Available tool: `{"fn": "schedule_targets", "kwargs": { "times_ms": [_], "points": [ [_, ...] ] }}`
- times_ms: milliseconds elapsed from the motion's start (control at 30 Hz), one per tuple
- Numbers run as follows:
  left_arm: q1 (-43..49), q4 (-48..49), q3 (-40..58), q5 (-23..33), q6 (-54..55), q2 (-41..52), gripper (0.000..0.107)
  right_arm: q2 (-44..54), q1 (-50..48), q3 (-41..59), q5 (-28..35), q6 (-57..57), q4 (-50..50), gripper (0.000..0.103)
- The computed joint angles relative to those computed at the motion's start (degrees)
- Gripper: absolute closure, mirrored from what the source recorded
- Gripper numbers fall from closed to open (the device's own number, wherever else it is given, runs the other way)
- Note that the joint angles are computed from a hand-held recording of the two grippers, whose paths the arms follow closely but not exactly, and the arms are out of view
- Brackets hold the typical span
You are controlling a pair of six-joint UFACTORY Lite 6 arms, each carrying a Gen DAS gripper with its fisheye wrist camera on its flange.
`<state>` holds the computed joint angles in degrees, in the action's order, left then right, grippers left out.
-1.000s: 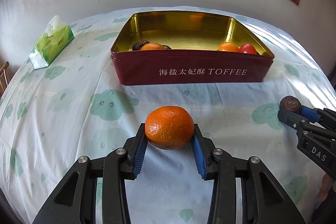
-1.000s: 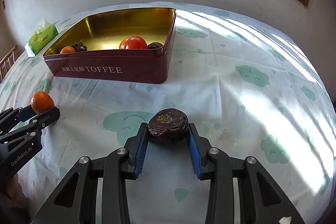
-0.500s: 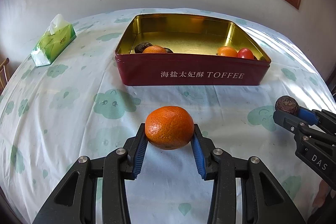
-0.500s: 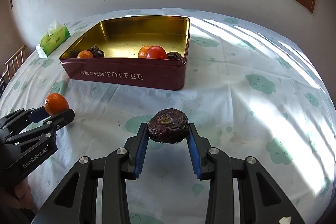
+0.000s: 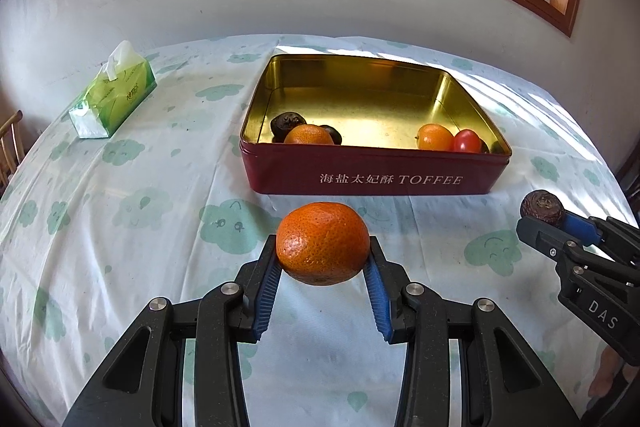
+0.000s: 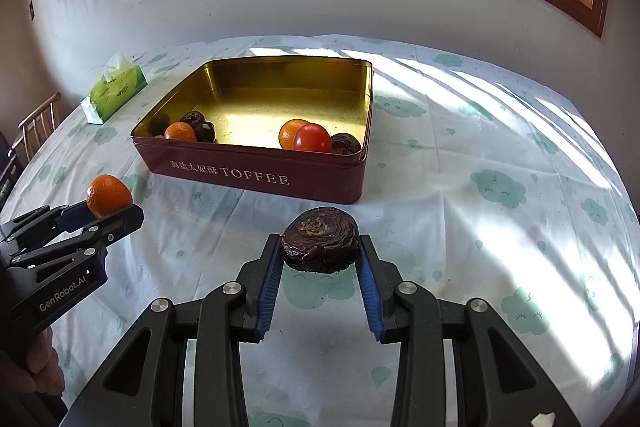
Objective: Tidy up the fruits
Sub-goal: 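Carry the orange with left tool and dark fruit with right tool over the tin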
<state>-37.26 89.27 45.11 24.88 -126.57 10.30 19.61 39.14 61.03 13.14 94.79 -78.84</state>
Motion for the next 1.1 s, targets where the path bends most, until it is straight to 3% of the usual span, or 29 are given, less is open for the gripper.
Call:
{"fn": "schedule_targets", "kwargs": {
  "times_ms": [500, 867, 1100],
  "points": [
    [6.1, -3.8, 5.1, -0.4, 10.2, -1.6, 0.065, 5.0, -0.9, 12.1, 1.0, -17.2, 13.3, 0.069],
    [12.7, -7.7, 15.0, -5.4, 18.6, 7.0, 0.065, 17.5, -2.1, 29.8, 2.3, -45.6, 38.9, 0.069],
    [14.1, -10.4, 21.1, -6.9, 23.6, 12.6, 0.065, 26.6, -1.6, 41.3, 5.1, -56.8, 49.0, 0.069]
  ]
}}
